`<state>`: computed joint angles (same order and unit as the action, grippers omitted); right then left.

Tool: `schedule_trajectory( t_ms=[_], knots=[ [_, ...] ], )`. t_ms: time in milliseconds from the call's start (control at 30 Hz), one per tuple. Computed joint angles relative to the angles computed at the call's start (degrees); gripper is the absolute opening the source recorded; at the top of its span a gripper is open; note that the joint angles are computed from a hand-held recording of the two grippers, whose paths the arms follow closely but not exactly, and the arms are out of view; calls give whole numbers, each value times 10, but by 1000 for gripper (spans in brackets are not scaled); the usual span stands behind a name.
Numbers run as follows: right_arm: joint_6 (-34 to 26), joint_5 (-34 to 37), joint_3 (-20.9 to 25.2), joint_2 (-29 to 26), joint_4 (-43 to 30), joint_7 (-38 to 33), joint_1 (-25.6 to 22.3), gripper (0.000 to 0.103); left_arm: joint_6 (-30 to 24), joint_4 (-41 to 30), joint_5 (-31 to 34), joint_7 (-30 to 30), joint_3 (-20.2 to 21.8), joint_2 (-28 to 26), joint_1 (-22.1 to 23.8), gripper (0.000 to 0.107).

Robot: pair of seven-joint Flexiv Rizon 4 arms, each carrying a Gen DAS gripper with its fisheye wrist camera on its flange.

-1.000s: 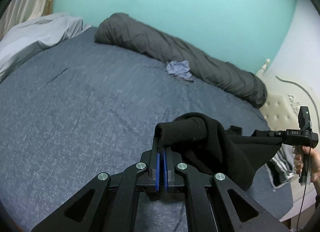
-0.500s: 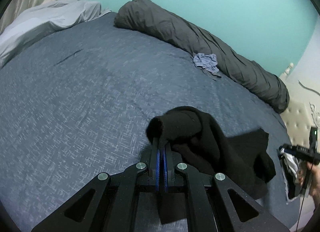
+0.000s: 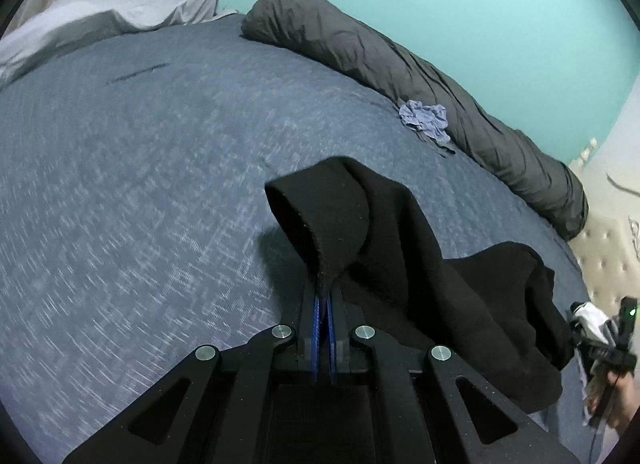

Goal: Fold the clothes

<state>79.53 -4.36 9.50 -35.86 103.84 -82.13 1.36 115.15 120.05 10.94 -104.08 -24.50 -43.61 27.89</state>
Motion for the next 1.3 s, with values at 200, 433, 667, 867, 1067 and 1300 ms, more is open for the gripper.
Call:
schedule_trajectory(
  t_ms=[200, 433, 667, 867, 1067, 1300],
  knots=[
    [9, -61, -63, -22, 4, 11, 54, 60, 25, -7, 0, -4, 25, -18, -32, 3],
    [38, -88, -98, -27, 0, 38, 67, 8, 22, -17, 16, -11, 4, -25, -8, 3],
    [36, -130, -173, -28, -67, 106, 103, 7, 22, -24, 18, -15, -1, -29, 0, 3],
    [-8, -189, -214, -55, -178, 146, 116, 7, 28, -33, 22, -21, -3, -29, 1, 3],
    [-35, -248, -244, -98, -279, 184, 129, 7, 24, -41, 26, -22, -4, -33, 2, 3],
    [-77, -283, -249, -140, -316, 195, 131, 56, 16, -43, 27, -17, -13, -38, 8, 3]
  ],
)
